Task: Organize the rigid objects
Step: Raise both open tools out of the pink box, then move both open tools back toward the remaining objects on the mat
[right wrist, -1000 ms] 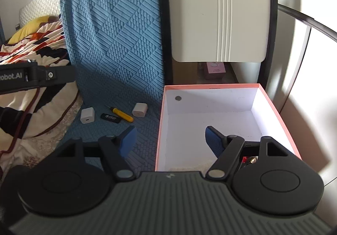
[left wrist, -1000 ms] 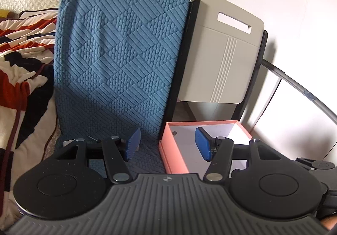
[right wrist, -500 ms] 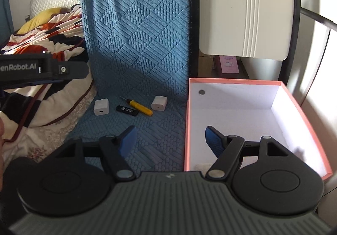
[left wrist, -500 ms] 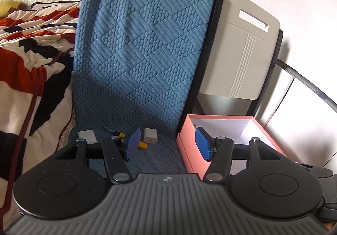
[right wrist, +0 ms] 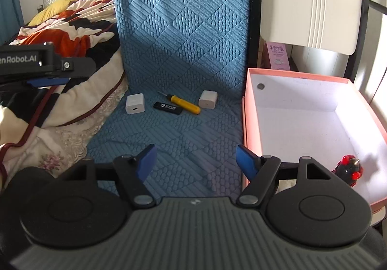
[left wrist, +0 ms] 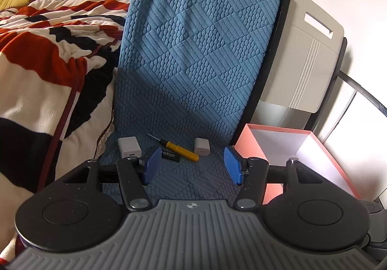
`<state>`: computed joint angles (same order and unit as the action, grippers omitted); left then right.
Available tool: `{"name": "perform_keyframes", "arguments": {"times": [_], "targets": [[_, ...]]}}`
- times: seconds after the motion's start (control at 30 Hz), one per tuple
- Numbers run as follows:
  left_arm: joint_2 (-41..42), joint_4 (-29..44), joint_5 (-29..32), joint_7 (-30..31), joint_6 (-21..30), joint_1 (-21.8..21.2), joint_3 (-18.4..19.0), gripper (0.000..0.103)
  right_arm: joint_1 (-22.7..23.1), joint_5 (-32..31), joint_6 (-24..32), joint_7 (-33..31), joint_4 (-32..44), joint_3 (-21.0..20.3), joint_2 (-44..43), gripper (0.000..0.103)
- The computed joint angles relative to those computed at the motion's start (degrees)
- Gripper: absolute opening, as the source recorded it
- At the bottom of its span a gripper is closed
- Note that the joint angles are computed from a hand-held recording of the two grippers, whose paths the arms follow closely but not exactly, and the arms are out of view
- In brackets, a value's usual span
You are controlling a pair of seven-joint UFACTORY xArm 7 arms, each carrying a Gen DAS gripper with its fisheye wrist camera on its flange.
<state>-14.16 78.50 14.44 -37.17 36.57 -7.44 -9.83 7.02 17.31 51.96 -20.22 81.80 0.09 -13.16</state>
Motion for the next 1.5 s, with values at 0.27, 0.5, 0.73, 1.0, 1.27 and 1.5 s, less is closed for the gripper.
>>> {"name": "perform_keyframes", "arguments": {"times": [0.27,0.5,0.73,1.0,1.27,1.5], "targets": [[-1.3,-3.5,-2.2,0.9,-1.2,-0.1,0.8,0.064,1.0,-1.4,-1.4,-0.4,-2.6,1.1,-1.1,0.074],[-2.2,-5.5,-3.7,2.0,-1.9,0.0,1.1,0.064,1.6,-0.7,0.1,0.4,-2.2,1.0,-0.4,0.074],[-2.6,-6.5,-3.0,0.2,-1.0,1.1,0.6,0.064,1.6,0.0,1.5,-0.6,0.1,1.2,0.6,0.086],[-3.4,-7.5,-1.2,-2.8,0.1,2.2,0.2,0.064,1.3,-1.1,8.0,1.0,5.0,1.3,2.1,0.086],[-2.7,-7.1,-1.0,-2.8,0.5,2.5,0.7,0.064,0.2,-7.0,14.1,6.2,14.9,2.5,5.0,0.086],[1.2,-4.5,-1.6,-2.5,2.1,1.8,1.2,0.064,-0.4,-6.1,20.9,6.7,24.9,2.1,9.0,0.086]]}}
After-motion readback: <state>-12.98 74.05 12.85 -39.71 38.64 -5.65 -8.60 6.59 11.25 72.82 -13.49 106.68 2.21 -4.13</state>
